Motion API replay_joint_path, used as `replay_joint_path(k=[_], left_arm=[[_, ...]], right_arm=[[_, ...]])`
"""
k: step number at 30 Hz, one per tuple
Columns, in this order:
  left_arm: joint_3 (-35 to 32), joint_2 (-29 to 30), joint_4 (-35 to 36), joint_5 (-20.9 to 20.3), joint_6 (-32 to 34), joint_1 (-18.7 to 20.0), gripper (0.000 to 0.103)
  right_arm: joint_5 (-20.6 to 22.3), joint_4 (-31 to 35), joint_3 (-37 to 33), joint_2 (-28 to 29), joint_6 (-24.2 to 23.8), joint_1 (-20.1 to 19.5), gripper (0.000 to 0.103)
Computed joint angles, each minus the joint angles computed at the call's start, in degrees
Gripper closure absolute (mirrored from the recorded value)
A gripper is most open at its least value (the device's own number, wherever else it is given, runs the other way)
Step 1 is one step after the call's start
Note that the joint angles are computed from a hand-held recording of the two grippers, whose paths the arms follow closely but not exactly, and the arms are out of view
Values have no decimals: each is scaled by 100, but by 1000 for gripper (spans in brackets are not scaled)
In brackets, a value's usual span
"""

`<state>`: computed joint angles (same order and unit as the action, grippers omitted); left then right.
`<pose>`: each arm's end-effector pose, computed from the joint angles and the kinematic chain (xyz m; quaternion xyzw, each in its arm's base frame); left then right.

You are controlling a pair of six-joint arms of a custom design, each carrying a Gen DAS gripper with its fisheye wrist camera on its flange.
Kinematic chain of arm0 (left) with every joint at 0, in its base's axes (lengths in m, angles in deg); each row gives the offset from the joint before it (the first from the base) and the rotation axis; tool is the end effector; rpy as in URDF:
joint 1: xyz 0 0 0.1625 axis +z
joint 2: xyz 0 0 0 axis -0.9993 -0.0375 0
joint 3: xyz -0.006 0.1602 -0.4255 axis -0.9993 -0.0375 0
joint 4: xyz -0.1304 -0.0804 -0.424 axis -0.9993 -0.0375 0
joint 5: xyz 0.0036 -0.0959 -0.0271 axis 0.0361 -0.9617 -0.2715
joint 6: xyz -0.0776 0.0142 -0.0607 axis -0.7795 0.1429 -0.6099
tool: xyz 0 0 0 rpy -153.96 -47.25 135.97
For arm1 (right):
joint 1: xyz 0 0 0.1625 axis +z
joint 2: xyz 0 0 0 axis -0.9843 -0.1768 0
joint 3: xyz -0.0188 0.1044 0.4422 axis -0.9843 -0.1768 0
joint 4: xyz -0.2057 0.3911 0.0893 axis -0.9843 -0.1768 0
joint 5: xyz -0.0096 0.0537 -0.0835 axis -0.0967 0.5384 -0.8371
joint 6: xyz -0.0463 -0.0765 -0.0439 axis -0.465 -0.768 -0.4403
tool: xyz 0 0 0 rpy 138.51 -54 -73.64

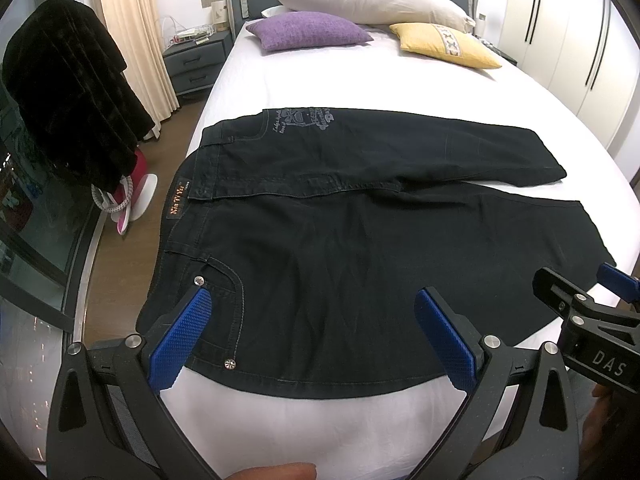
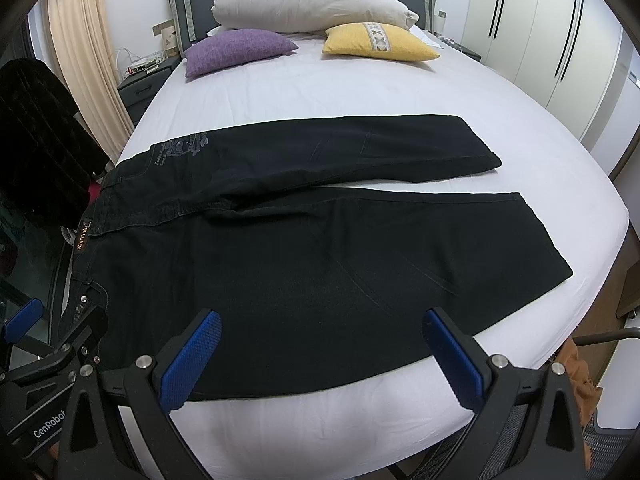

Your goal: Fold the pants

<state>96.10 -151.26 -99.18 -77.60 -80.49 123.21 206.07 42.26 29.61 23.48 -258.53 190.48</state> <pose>-0.2500 -0.4367 0.2306 0.1642 0.8821 -0.2618 0.3555 0.2295 -0.4811 0.1553 -0.0248 -0.8389 0.3197 0.4398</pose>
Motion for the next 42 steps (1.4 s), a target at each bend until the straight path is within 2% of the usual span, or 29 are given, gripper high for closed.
replay_joint_path(k=[10, 14, 19, 22, 23, 26, 28, 31, 32, 34, 38, 40, 42], left_arm=[[-106, 163, 35, 85, -24, 135, 0], [-225, 202, -189, -179, 308, 405, 0], [-344, 367, -861, -425, 1314, 777, 0], [-315, 580, -1727, -86, 2163, 887, 0], [-385, 649, -1772, -75, 2316, 952, 0], [-1070, 1003, -1186, -305, 2447, 1387, 0], [-1422, 1266, -1612, -217, 2956, 1625, 0], [-2144, 1856, -2115, 106, 4025, 1907, 0], [-2395, 2045, -2220, 124, 4346, 2000, 0], [-3057, 2512, -2246, 107, 5007, 2224, 0], [-4405, 3327, -1669, -251, 5964, 2637, 0], [-4972, 3587, -1009, -617, 6023, 2780, 0], [-5488, 3861, -532, -753, 6196, 2883, 0]], right_arm=[[-136, -48, 11, 38, -45, -118, 0], [-324, -165, 0, -75, -269, -223, 0], [-934, -700, 56, -369, -1036, -437, 0], [-1420, -907, -27, -500, -1356, -654, 0], [-1567, -871, -109, -502, -1396, -733, 0], [-2056, -569, -428, -436, -1535, -978, 0], [-2296, -102, -810, -253, -1622, -1145, 0], [-2415, 873, -1611, 208, -1828, -1300, 0], [-2273, 1215, -2004, 464, -2012, -1316, 0], [-2145, 1306, -2332, 645, -2294, -1341, 0], [-2146, 1831, -3324, 1171, -2596, -1500, 0], [-2214, 1994, -3787, 1400, -2897, -1577, 0], [-2443, 2409, -4429, 1720, -3141, -1677, 0]])
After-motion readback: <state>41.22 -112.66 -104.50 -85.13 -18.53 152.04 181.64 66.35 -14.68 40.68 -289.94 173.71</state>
